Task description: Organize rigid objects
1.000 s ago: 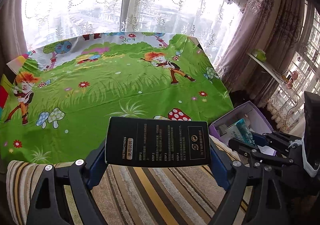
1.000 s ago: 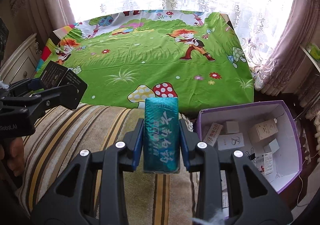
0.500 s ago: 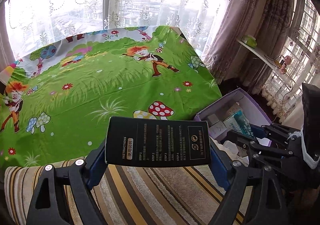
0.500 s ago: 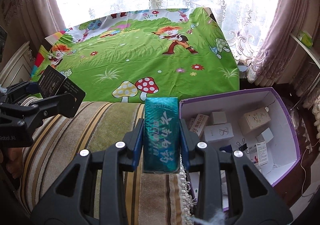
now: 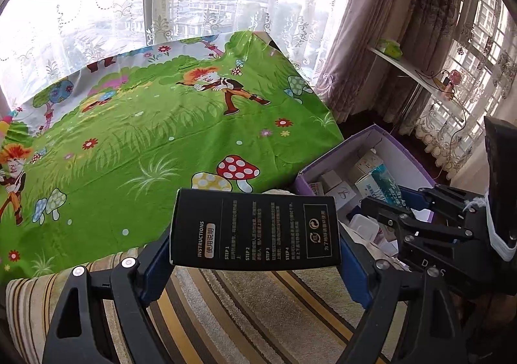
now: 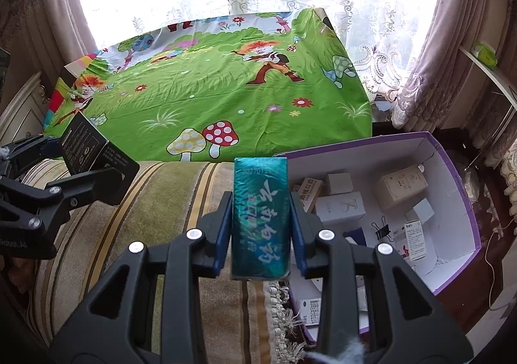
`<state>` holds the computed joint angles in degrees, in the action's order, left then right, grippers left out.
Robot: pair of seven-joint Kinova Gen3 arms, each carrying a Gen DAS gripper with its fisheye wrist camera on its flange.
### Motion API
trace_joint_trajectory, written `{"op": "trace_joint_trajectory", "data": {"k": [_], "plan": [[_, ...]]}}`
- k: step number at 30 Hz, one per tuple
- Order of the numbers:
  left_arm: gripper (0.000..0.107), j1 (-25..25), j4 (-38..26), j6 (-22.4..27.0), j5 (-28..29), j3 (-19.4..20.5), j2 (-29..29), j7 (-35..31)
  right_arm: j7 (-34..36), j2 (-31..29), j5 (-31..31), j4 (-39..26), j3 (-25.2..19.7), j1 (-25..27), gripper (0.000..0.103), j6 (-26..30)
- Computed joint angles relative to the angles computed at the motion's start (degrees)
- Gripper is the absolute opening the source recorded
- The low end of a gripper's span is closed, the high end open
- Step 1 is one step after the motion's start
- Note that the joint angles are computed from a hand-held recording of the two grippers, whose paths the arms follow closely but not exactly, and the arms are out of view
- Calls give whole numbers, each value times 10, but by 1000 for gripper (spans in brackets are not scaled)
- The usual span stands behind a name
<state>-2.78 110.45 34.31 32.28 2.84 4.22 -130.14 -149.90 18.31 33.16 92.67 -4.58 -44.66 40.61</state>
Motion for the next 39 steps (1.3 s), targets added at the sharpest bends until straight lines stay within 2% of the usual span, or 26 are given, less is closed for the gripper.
{"op": "trace_joint_trajectory", "data": {"k": [5,14,23,33,34,37,38,39], "plan": [[88,8,-17,20,-10,8,13,9,-15,-9,6,16,3,2,37,4],[88,13,-60,92,38,36,56,-14,-76,-39,42,56,3,15,37,34],[88,48,-94,107,24,56,85,10,-146,-69,86,96,-13,46,37,86],[91,76,-161,139,18,81,151,56,-167,-72,102,103,-21,87,38,109],[91,82,-170,142,10,80,160,69,-168,-72,99,104,-20,91,43,105],[92,92,-200,174,-23,75,187,117,-170,-76,92,109,-19,101,67,91],[92,87,-198,177,-22,77,189,118,-170,-77,92,109,-21,100,73,92],[92,84,-191,174,-23,78,184,118,-166,-78,92,110,-23,99,74,92]]}}
